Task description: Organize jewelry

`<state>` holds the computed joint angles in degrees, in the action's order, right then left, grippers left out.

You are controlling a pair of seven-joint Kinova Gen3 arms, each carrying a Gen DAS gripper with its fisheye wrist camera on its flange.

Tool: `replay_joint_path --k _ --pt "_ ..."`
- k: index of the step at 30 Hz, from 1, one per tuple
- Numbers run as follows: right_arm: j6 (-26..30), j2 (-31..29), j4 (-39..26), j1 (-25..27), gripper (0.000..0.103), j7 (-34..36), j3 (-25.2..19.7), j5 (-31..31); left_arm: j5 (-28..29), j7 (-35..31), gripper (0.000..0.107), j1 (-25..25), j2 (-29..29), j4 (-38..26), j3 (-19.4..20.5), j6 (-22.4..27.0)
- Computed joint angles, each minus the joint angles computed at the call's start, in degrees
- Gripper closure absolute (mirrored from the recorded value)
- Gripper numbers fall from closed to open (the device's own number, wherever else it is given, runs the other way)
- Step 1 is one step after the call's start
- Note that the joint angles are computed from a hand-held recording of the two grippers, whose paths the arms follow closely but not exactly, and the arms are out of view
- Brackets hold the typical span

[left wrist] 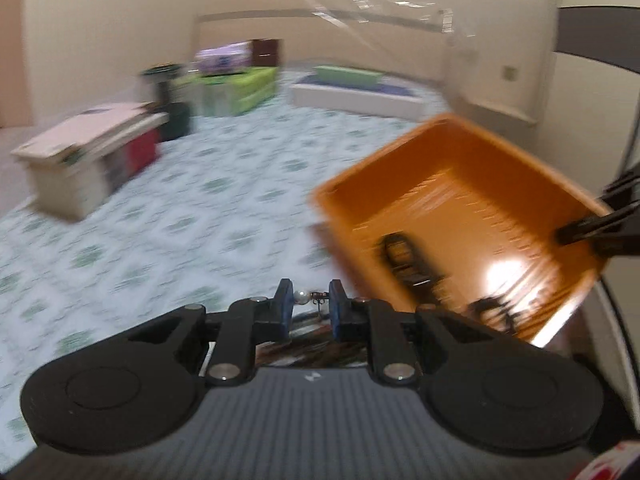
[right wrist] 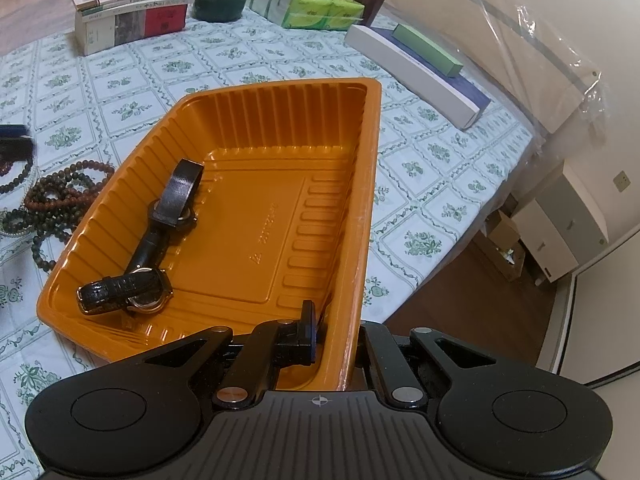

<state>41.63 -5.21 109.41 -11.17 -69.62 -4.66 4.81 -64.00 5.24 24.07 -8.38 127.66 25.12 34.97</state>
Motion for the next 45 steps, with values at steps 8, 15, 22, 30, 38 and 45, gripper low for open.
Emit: replay_joint_path --k 8,15,22,30,38,45 --pt "-0.6 0.0 0.4 0.0 0.099 -0.7 -0.2 0.4 -6.6 1.5 0.091 5.2 7.1 -3.7 -1.3 -4.0" --pt "-0.6 -0.1 0.4 0.0 0.099 -0.2 0.1 -0.2 -6.2 0.8 0.091 10.1 9.0 -4.7 -4.9 -4.2" --pt "-0.8 -0.3 0.7 0.1 0.099 -0.1 0.2 -0.5 -4.9 2.9 0.086 11.2 6.4 -2.3 -5.0 -1.9" --pt "-1.0 -0.5 0.9 0.2 0.099 -0.4 0.1 -0.5 2.0 6.1 0.084 8.9 -0.8 2.8 -0.3 10.3" --pt "-0.8 -0.6 0.8 0.1 0.099 -0.7 0.1 -0.4 8.2 4.5 0.083 2.2 -6.2 7.4 1.5 17.6" --pt "-0.7 -0.5 0.8 0.1 0.099 -1.0 0.0 -0.3 8.7 3.5 0.083 -3.7 -7.3 10.5 1.0 17.1"
